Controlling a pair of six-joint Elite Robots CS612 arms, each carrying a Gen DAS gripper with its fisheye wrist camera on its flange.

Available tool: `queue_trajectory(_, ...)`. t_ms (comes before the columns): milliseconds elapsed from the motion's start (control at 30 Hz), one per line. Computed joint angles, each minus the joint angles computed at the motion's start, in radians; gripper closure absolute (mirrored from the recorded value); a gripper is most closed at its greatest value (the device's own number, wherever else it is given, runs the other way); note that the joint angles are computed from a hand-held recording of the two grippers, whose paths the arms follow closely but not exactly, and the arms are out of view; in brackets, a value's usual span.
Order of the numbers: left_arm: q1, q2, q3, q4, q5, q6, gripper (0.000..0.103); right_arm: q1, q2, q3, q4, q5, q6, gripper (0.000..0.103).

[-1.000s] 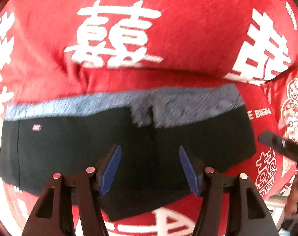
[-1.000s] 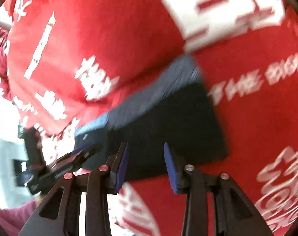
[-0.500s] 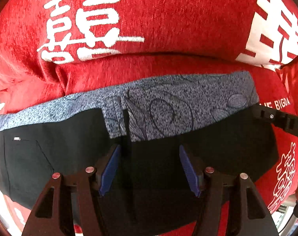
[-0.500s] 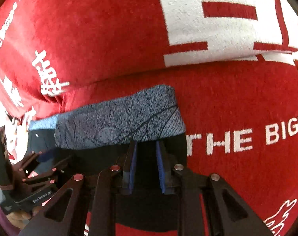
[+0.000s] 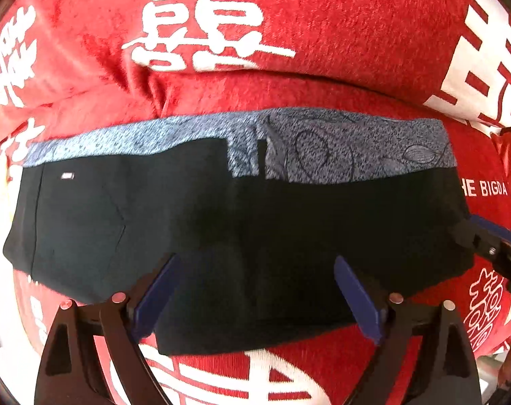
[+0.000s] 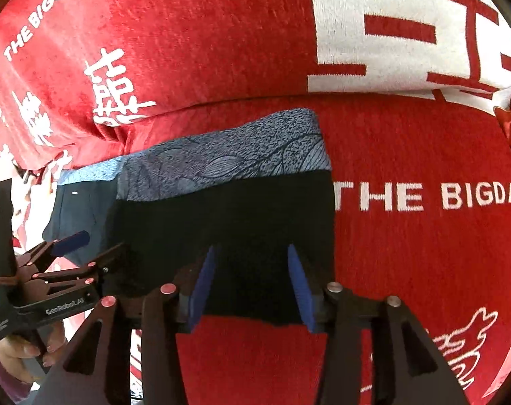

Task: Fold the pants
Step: 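Open both grippers and release the trousers flat on the bedspread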

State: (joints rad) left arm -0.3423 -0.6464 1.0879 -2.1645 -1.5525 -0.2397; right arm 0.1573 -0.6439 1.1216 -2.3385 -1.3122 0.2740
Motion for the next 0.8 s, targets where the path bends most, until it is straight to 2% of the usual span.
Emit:
queue_trajectory(33, -0.001, -0.004, 0.005, 0.008, 0.003, -0.012, 0.010, -0.001, -0.002, 0.001, 0.002, 0.009, 0.002, 0.050)
queue_trajectory(100, -0.003, -0.008, 0.004, 0.027, 0.008, -0.033, 0.010, -0.004, -0.009, 0.010, 0.010, 0.032, 0.002, 0.039)
queue_trajectory(300, -0.016, -0.033, 0.023, 0.072, 0.049, -0.074, 0.010, -0.002, -0.034, 0.041, 0.063, 0.065, -0.020, 0.023)
queue_trajectory(533, -0.012, -0.063, 0.076, 0.071, 0.028, -0.088, 0.010, 0.012, -0.049, 0.063, 0.119, 0.049, -0.069, 0.022)
queue_trajectory(800, 0.017, -0.069, 0.113, 0.052, -0.028, -0.016, 0.010, 0.043, -0.049, 0.060, 0.147, 0.011, -0.011, 0.022)
